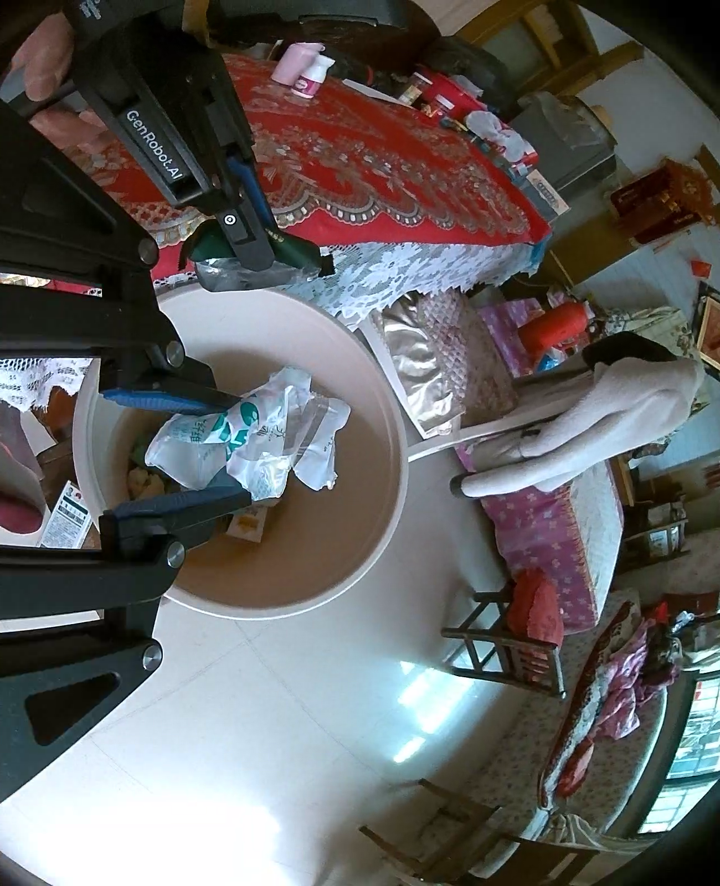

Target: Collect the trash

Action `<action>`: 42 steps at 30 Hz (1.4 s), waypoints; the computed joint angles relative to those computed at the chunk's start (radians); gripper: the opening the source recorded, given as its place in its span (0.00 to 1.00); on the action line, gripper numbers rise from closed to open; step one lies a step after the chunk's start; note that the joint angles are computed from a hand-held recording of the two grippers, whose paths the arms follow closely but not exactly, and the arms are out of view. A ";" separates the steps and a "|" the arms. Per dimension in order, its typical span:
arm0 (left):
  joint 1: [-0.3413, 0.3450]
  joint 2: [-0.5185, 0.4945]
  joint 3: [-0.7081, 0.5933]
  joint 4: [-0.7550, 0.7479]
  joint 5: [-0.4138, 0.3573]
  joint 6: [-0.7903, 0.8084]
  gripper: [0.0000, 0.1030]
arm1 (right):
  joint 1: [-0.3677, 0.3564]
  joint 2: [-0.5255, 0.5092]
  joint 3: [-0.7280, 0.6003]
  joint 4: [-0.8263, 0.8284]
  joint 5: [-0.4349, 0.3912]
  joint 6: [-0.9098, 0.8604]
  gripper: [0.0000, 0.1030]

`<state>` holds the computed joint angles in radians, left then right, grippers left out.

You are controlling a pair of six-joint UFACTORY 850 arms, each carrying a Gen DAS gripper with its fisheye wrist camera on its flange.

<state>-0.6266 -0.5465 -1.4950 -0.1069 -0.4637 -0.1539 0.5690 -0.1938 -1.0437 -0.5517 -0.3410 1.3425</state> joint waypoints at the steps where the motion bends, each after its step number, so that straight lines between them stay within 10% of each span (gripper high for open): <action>1: 0.001 -0.002 -0.001 -0.001 -0.001 -0.001 0.15 | -0.002 -0.004 0.000 0.016 0.003 -0.015 0.23; 19: 0.017 -0.003 0.017 -0.129 0.009 0.085 0.19 | -0.014 -0.050 -0.031 0.146 -0.002 -0.130 0.28; 26: 0.026 0.002 0.026 -0.234 0.017 0.170 0.50 | -0.014 -0.051 -0.025 0.148 -0.001 -0.117 0.41; 42: 0.001 0.068 0.081 0.063 0.083 -0.102 0.58 | 0.023 -0.009 0.006 -0.096 -0.040 0.144 0.45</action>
